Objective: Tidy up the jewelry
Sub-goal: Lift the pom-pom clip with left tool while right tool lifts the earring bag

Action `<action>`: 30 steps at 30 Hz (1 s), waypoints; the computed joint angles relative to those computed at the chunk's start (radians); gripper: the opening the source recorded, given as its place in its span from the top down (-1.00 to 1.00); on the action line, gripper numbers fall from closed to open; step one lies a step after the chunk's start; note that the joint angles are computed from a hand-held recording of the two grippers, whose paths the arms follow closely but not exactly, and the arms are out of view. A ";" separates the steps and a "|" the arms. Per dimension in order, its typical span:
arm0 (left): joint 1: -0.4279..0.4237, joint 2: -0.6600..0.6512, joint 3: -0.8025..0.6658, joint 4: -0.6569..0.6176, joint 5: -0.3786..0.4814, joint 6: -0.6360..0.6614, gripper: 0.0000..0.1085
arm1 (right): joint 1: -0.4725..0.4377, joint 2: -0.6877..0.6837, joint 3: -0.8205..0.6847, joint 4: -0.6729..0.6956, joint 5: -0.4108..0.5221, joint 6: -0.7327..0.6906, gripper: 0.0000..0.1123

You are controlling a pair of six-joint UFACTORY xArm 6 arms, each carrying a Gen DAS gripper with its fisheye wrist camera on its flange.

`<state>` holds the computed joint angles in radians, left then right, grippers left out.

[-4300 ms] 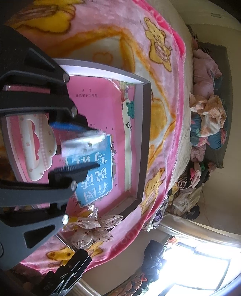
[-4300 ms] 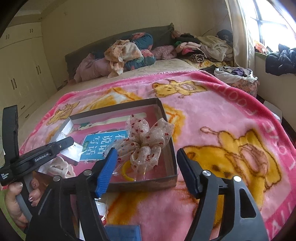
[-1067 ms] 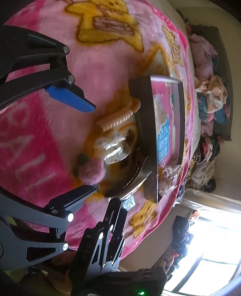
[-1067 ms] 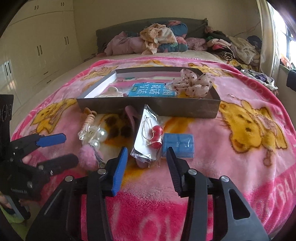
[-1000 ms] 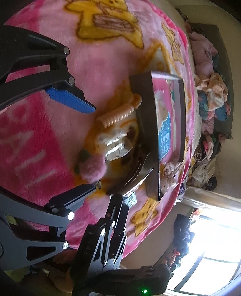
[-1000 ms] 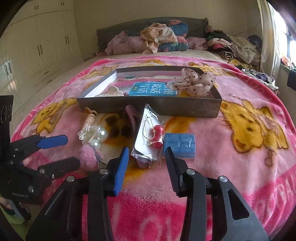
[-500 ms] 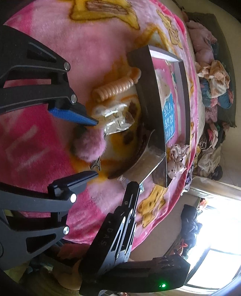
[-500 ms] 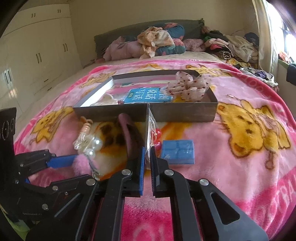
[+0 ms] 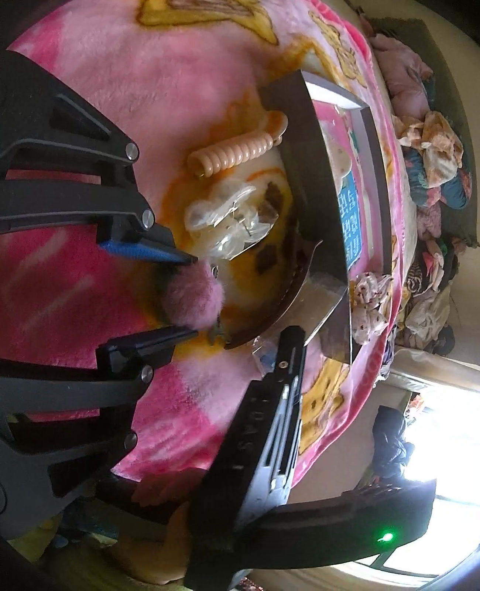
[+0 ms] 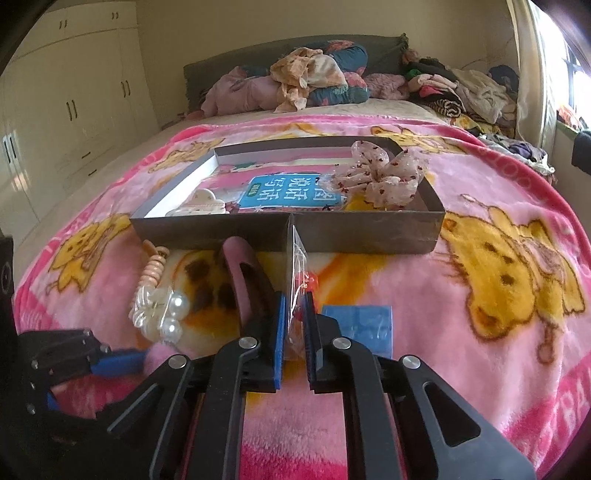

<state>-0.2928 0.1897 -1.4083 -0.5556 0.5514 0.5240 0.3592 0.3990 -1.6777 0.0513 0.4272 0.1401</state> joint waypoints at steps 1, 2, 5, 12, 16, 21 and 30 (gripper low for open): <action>-0.001 0.000 0.000 -0.001 -0.002 0.003 0.59 | -0.002 -0.006 0.010 0.013 -0.011 -0.002 0.87; -0.003 -0.002 0.003 -0.007 -0.004 0.011 0.60 | -0.004 -0.012 0.019 0.023 -0.019 -0.004 0.88; -0.009 -0.011 0.011 -0.017 -0.013 0.026 0.70 | -0.006 -0.035 0.048 0.075 -0.045 -0.026 0.89; -0.014 0.001 -0.017 -0.030 -0.018 0.034 0.73 | -0.006 -0.099 0.129 0.138 -0.096 -0.065 0.89; -0.018 0.005 -0.036 -0.045 -0.025 0.045 0.74 | -0.012 -0.130 0.165 0.162 -0.119 -0.070 0.89; -0.021 0.023 -0.078 -0.049 -0.033 0.040 0.74 | -0.022 -0.161 0.189 0.189 -0.139 -0.087 0.89; -0.009 0.082 -0.176 -0.031 -0.041 0.010 0.74 | -0.036 -0.180 0.191 0.192 -0.156 -0.076 0.89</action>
<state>-0.3015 0.2719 -1.5845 -0.5864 0.5108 0.5341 0.3232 0.2190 -1.4869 0.2429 0.2711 0.0640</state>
